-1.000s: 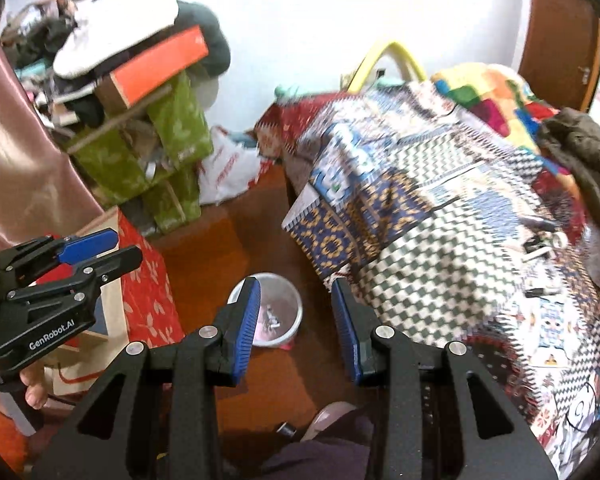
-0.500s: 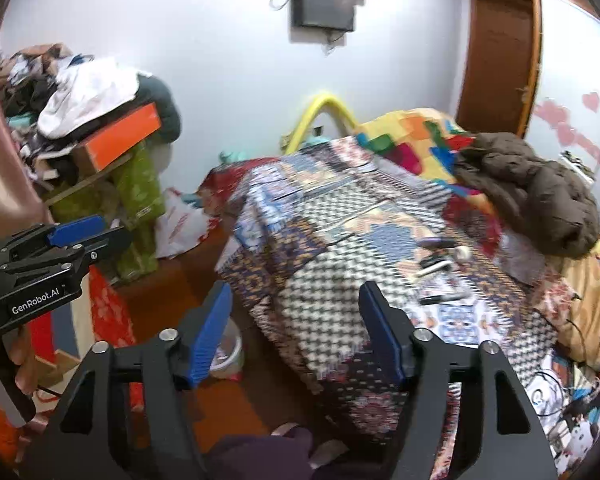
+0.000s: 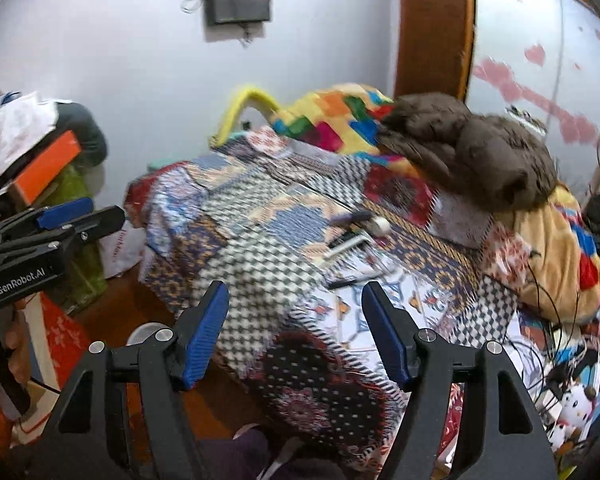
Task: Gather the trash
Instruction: 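Move both open tools back to the items on the bed, then grasp the black Sharpie marker with the right tool while the left tool grasps the white razor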
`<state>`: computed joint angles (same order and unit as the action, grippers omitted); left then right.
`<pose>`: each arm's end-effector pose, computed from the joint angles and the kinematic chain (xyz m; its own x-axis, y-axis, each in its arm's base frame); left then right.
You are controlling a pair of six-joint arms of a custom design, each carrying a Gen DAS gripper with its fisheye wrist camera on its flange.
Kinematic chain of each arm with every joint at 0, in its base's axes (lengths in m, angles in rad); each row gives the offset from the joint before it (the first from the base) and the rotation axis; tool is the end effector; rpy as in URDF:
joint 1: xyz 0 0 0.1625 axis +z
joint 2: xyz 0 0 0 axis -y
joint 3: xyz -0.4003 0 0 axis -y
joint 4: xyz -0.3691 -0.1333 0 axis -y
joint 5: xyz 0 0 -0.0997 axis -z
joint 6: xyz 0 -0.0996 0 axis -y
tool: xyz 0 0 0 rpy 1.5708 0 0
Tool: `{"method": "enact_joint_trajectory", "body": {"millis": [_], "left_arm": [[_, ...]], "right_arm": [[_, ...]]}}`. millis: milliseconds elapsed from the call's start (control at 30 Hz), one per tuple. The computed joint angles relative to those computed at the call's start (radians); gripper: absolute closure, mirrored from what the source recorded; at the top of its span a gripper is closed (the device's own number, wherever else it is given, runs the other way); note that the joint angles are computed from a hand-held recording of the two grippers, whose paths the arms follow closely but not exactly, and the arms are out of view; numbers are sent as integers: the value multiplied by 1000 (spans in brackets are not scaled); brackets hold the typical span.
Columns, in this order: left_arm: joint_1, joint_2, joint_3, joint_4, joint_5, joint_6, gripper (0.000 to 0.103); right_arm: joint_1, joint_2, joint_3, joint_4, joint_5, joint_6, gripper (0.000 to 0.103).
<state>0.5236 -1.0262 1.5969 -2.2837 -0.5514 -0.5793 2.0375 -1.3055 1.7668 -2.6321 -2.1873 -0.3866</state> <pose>-0.4314 -0.5010 0.2680 -0.7760 0.0582 -0.6280 0.5168 0.6295 -0.5802 0.3212 -0.4693 0.3737 -0.6709 -0.3479 0.6549 -0.6741 0.6542 -0.3431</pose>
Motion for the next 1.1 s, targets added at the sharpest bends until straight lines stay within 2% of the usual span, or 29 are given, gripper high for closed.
{"method": "enact_joint_trajectory", "body": {"millis": [167, 433, 633, 767, 867, 1100], "left_arm": [[82, 118, -89, -84, -79, 119, 39], [197, 259, -214, -116, -175, 212, 39], [260, 331, -282, -125, -203, 245, 39], [287, 359, -304, -131, -203, 253, 39], [303, 371, -316, -127, -216, 248, 39], [317, 412, -365, -99, -231, 296, 39]], "right_arm": [[-83, 34, -27, 4, -33, 4, 38], [-224, 133, -134, 111, 3, 141, 38], [-293, 243, -242, 148, 50, 271, 38], [-307, 311, -303, 145, 58, 319, 38], [-300, 364, -333, 119, 23, 321, 38], [-268, 420, -295, -37, -130, 175, 38]]}}
